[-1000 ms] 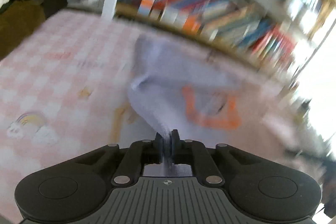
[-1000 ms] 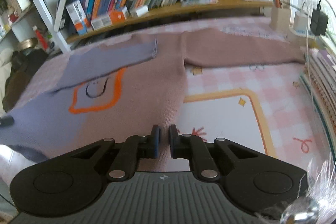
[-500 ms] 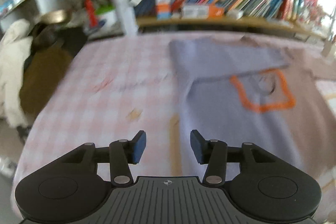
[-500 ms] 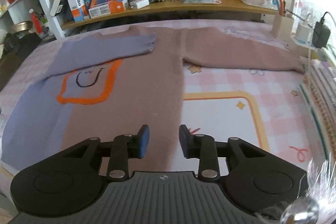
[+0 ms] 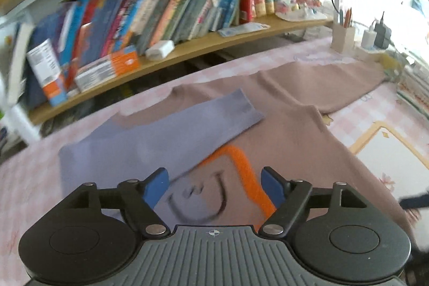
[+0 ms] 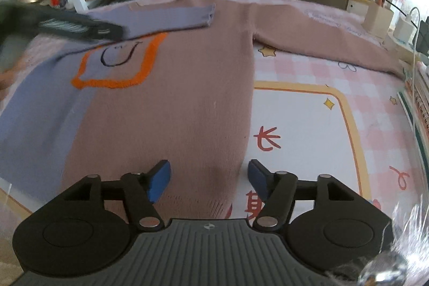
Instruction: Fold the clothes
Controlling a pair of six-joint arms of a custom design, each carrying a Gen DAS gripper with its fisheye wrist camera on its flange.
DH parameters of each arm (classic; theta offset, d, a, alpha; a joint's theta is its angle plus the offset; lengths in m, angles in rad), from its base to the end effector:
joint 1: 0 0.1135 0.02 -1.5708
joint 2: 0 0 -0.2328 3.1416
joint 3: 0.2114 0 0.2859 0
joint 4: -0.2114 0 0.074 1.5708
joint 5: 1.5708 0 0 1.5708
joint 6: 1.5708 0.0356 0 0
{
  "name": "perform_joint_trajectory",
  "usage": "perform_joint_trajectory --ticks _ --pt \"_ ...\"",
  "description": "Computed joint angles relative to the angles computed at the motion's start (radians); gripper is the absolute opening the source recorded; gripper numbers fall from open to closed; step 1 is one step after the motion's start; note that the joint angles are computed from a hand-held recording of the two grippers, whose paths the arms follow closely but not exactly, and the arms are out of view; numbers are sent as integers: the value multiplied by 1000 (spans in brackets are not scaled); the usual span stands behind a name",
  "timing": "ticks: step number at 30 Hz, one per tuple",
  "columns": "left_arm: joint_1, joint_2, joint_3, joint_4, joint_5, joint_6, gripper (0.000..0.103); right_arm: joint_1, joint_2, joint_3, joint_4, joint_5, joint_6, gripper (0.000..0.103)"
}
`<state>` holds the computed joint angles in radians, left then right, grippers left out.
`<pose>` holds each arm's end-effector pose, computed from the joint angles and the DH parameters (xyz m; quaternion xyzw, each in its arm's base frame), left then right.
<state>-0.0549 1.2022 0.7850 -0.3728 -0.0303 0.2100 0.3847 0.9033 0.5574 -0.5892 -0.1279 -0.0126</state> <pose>0.2927 -0.0150 0.1944 0.1164 0.9173 0.0434 0.3783 0.2060 0.0883 0.1700 -0.2067 0.9254 0.1173 0.2953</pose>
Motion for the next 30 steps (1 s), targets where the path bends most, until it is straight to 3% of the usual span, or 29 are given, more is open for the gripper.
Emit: perform_joint_trajectory --ticks 5,11,17,19,20,23,25,30 --pt "-66 198 104 99 -39 42 79 10 5 -10 21 -3 -6 77" --pt "-90 331 175 197 -1 72 77 16 15 -5 25 -5 -5 80" --pt "-126 445 239 236 -64 100 50 15 -1 -14 22 -9 -3 80" --pt "-127 466 244 246 -84 115 26 13 -3 -15 21 -10 -3 80" --pt "-127 477 246 251 -94 123 21 11 -3 -15 22 -12 -1 79" --pt "-124 486 233 280 -110 150 18 7 -13 -19 17 -15 9 79" --pt "-108 475 225 289 -105 140 4 6 -18 -20 13 -15 12 79" --pt "4 335 150 338 -53 38 4 23 -11 -12 7 6 21 79"
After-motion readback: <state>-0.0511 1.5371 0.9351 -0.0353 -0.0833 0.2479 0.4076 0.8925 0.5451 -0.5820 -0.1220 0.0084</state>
